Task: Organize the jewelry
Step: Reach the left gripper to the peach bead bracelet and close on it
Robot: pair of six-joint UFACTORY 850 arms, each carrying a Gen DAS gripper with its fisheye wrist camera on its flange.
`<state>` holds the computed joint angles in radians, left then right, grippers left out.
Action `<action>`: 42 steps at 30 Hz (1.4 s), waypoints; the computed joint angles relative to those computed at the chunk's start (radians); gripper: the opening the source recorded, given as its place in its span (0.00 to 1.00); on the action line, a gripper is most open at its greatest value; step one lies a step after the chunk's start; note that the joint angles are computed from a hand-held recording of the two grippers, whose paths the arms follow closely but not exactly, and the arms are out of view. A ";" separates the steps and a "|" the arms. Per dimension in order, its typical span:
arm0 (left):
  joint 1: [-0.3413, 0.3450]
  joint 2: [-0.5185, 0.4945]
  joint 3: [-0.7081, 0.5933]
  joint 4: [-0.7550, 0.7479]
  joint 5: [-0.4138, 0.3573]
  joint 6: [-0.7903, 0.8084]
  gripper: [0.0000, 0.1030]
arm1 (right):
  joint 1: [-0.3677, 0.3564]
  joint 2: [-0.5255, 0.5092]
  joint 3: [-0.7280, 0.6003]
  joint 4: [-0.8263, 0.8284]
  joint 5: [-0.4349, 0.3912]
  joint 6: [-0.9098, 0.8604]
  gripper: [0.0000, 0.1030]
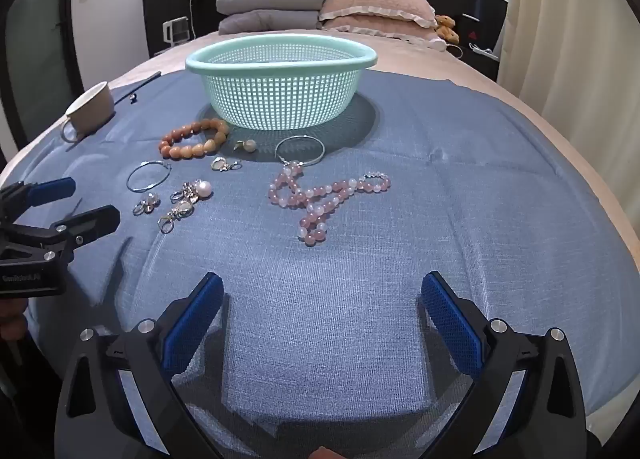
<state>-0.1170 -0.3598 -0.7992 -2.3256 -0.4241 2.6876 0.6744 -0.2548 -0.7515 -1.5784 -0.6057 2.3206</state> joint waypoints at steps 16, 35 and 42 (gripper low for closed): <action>-0.015 -0.003 -0.001 -0.073 0.020 0.075 0.95 | -0.029 -0.001 -0.013 0.021 0.056 -0.022 0.93; -0.020 -0.096 -0.209 0.339 0.055 -0.370 0.95 | -0.138 -0.057 -0.141 -0.001 0.112 -0.119 0.92; -0.050 -0.182 -0.323 0.439 0.102 -0.446 0.95 | -0.206 -0.135 -0.228 -0.099 0.225 -0.111 0.92</action>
